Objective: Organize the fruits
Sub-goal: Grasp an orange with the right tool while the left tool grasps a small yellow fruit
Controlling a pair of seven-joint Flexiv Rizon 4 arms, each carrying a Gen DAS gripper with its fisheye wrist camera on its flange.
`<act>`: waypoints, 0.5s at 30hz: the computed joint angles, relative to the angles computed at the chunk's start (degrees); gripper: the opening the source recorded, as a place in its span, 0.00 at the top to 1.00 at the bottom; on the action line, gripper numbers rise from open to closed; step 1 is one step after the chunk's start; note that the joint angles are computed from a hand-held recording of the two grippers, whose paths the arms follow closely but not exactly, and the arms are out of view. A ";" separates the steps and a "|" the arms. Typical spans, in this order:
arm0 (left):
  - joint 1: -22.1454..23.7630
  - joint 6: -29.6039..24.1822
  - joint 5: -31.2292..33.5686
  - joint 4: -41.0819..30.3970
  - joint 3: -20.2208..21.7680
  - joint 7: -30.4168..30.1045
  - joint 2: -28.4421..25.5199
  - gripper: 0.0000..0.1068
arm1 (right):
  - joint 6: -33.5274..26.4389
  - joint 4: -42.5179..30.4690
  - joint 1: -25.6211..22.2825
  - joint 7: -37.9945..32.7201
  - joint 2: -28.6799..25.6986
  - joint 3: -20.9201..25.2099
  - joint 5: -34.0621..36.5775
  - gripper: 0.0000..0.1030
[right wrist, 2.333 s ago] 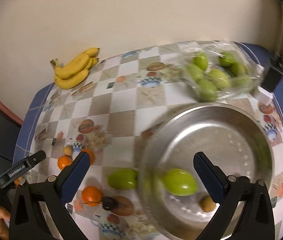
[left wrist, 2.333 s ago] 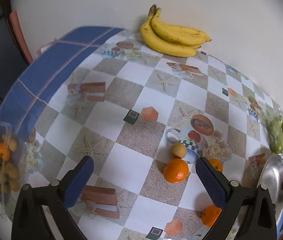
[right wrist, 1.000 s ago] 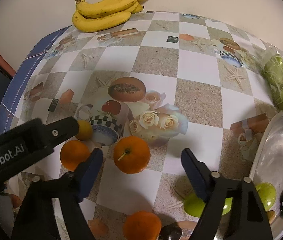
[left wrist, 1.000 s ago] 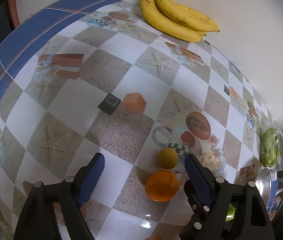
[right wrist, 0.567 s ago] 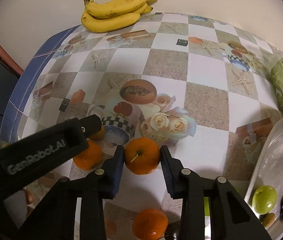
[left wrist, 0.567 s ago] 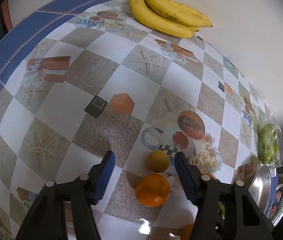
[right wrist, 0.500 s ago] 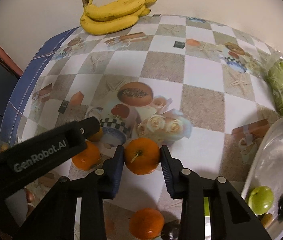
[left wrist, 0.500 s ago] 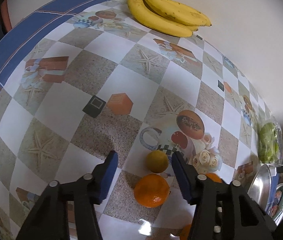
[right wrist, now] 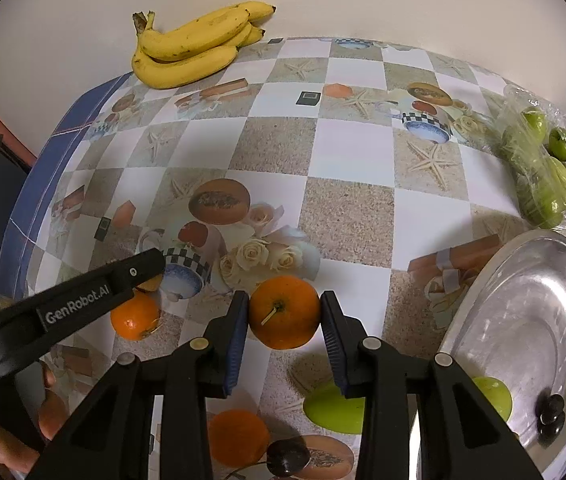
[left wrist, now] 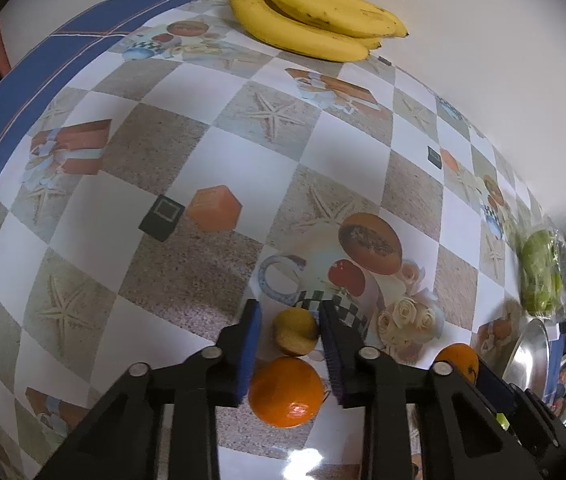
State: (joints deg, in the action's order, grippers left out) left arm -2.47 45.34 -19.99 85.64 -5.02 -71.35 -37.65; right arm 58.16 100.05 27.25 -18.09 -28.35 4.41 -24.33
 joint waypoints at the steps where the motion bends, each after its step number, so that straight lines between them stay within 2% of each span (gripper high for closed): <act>1: -0.02 0.08 -0.11 0.07 -0.17 0.10 -0.02 0.75 | 0.11 0.09 0.01 0.03 0.06 -0.02 -0.02 0.63; 15: 0.19 6.25 -1.80 4.00 -0.65 1.35 2.62 0.76 | 2.44 3.71 0.05 3.49 3.09 -0.71 -1.85 0.63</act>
State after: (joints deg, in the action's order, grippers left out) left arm -2.27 51.59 -21.79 89.64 -5.68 -70.00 -35.03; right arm 60.61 103.76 27.30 -14.60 -25.26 3.70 -26.18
